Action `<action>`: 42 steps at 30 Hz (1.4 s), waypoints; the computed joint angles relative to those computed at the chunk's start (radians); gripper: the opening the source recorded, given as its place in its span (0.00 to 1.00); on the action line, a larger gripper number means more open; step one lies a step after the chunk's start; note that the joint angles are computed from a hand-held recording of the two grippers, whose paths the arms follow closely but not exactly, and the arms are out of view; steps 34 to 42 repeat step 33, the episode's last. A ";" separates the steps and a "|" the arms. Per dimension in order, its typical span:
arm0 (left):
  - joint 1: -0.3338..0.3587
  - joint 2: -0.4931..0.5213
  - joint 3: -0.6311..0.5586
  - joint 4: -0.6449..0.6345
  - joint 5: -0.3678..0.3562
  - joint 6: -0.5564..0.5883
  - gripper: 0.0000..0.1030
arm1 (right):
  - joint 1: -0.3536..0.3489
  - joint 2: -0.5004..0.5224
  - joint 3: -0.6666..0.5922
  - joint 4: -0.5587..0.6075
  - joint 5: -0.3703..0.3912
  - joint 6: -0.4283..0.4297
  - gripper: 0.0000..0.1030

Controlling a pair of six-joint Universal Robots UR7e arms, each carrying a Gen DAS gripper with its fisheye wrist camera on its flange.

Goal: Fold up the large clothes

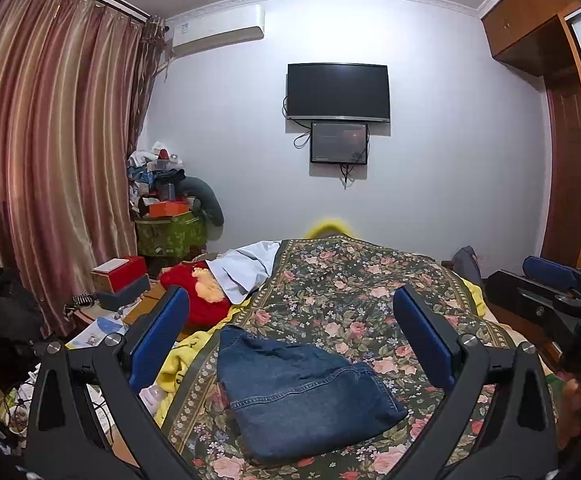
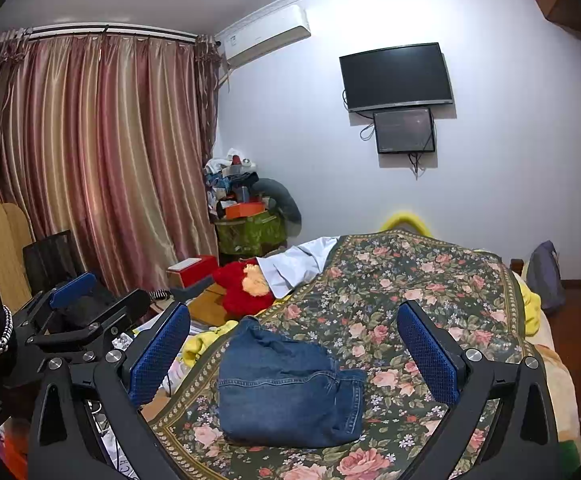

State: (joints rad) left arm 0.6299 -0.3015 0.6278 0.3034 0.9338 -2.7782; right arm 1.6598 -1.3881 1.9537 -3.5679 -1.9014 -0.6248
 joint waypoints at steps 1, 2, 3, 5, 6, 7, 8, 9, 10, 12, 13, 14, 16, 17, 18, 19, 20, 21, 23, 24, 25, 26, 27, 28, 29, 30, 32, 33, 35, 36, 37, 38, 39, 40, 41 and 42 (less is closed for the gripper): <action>0.000 0.000 -0.001 0.001 0.001 -0.002 1.00 | 0.000 0.000 0.000 0.000 0.000 0.000 1.00; 0.000 0.001 -0.002 0.001 0.001 -0.003 1.00 | 0.000 0.000 0.000 0.000 0.000 0.000 1.00; 0.000 0.001 -0.002 0.001 0.001 -0.003 1.00 | -0.001 -0.001 0.001 -0.001 0.001 -0.001 1.00; 0.001 0.000 -0.001 0.002 0.007 -0.003 1.00 | 0.000 0.002 -0.001 -0.004 0.000 -0.002 1.00; 0.000 -0.002 0.003 0.001 0.009 -0.005 1.00 | 0.002 0.005 -0.002 -0.008 -0.004 -0.001 1.00; 0.001 0.000 -0.001 0.006 0.012 -0.010 1.00 | 0.002 0.007 -0.003 -0.009 -0.004 0.000 1.00; 0.001 0.001 -0.003 0.011 0.017 -0.016 1.00 | 0.001 0.006 -0.002 -0.007 -0.003 0.000 1.00; 0.001 0.003 -0.009 0.017 0.019 -0.020 1.00 | 0.001 0.004 -0.001 -0.007 -0.002 -0.001 1.00; 0.001 0.004 -0.012 0.019 0.019 -0.024 1.00 | 0.001 0.004 -0.001 -0.007 -0.002 0.000 1.00; 0.000 0.001 -0.004 0.012 0.016 -0.027 1.00 | 0.003 0.008 -0.004 -0.010 -0.005 0.002 1.00; 0.000 -0.002 0.002 0.009 0.015 -0.028 1.00 | 0.003 0.008 -0.004 -0.009 -0.006 0.002 1.00; 0.000 0.001 -0.004 0.016 0.015 -0.030 1.00 | 0.003 0.008 -0.003 -0.011 -0.006 0.002 1.00; 0.000 0.007 -0.016 0.029 0.018 -0.038 1.00 | 0.005 0.009 -0.003 -0.013 -0.008 0.005 1.00; 0.000 0.006 -0.015 0.029 0.019 -0.041 1.00 | 0.004 0.009 -0.003 -0.012 -0.007 0.005 1.00; 0.001 0.009 -0.023 0.036 0.022 -0.043 1.00 | 0.005 0.009 -0.002 -0.014 -0.008 0.005 1.00; 0.000 0.012 -0.030 0.042 0.022 -0.045 1.00 | 0.008 0.014 -0.003 -0.019 -0.013 0.006 1.00; 0.000 0.016 -0.036 0.045 0.022 -0.048 1.00 | 0.009 0.016 -0.003 -0.022 -0.014 0.005 1.00; 0.000 0.016 -0.035 0.045 0.023 -0.048 1.00 | 0.008 0.014 -0.003 -0.019 -0.012 0.005 1.00; -0.001 0.017 -0.032 0.041 0.022 -0.045 1.00 | 0.008 0.016 -0.004 -0.022 -0.012 0.006 1.00; -0.001 0.012 -0.024 0.035 0.020 -0.044 1.00 | 0.008 0.015 -0.004 -0.018 -0.014 0.007 1.00; -0.002 0.011 -0.019 0.033 0.021 -0.044 1.00 | 0.008 0.015 -0.004 -0.017 -0.014 0.007 1.00; -0.001 0.009 -0.020 0.036 0.024 -0.045 1.00 | 0.008 0.015 -0.003 -0.017 -0.014 0.008 1.00; 0.000 0.008 -0.018 0.037 0.026 -0.046 1.00 | 0.010 0.017 -0.003 -0.023 -0.017 0.009 1.00; 0.000 0.010 -0.023 0.040 0.026 -0.046 1.00 | 0.010 0.017 -0.003 -0.022 -0.017 0.009 1.00; -0.001 0.011 -0.023 0.040 0.024 -0.046 1.00 | 0.011 0.018 -0.002 -0.023 -0.017 0.010 1.00; -0.001 0.009 -0.021 0.040 0.024 -0.045 1.00 | 0.012 0.020 -0.003 -0.025 -0.018 0.010 1.00; -0.001 0.013 -0.031 0.048 0.023 -0.049 1.00 | 0.013 0.021 -0.002 -0.028 -0.020 0.010 1.00; -0.001 0.013 -0.029 0.048 0.024 -0.050 1.00 | 0.013 0.022 -0.003 -0.029 -0.021 0.009 1.00; -0.001 0.013 -0.029 0.048 0.024 -0.050 1.00 | 0.013 0.022 -0.003 -0.029 -0.021 0.009 1.00; -0.001 0.013 -0.029 0.048 0.024 -0.050 1.00 | 0.013 0.022 -0.003 -0.029 -0.021 0.009 1.00; -0.001 0.013 -0.029 0.048 0.024 -0.050 1.00 | 0.013 0.022 -0.003 -0.029 -0.021 0.009 1.00; -0.001 0.013 -0.029 0.048 0.024 -0.050 1.00 | 0.013 0.022 -0.003 -0.029 -0.021 0.009 1.00; -0.001 0.013 -0.029 0.048 0.024 -0.050 1.00 | 0.013 0.022 -0.003 -0.029 -0.021 0.009 1.00; -0.001 0.013 -0.029 0.048 0.024 -0.050 1.00 | 0.013 0.022 -0.003 -0.029 -0.021 0.009 1.00; -0.001 0.013 -0.029 0.048 0.024 -0.050 1.00 | 0.013 0.022 -0.003 -0.029 -0.021 0.009 1.00; -0.001 0.013 -0.029 0.048 0.024 -0.050 1.00 | 0.013 0.022 -0.003 -0.029 -0.021 0.009 1.00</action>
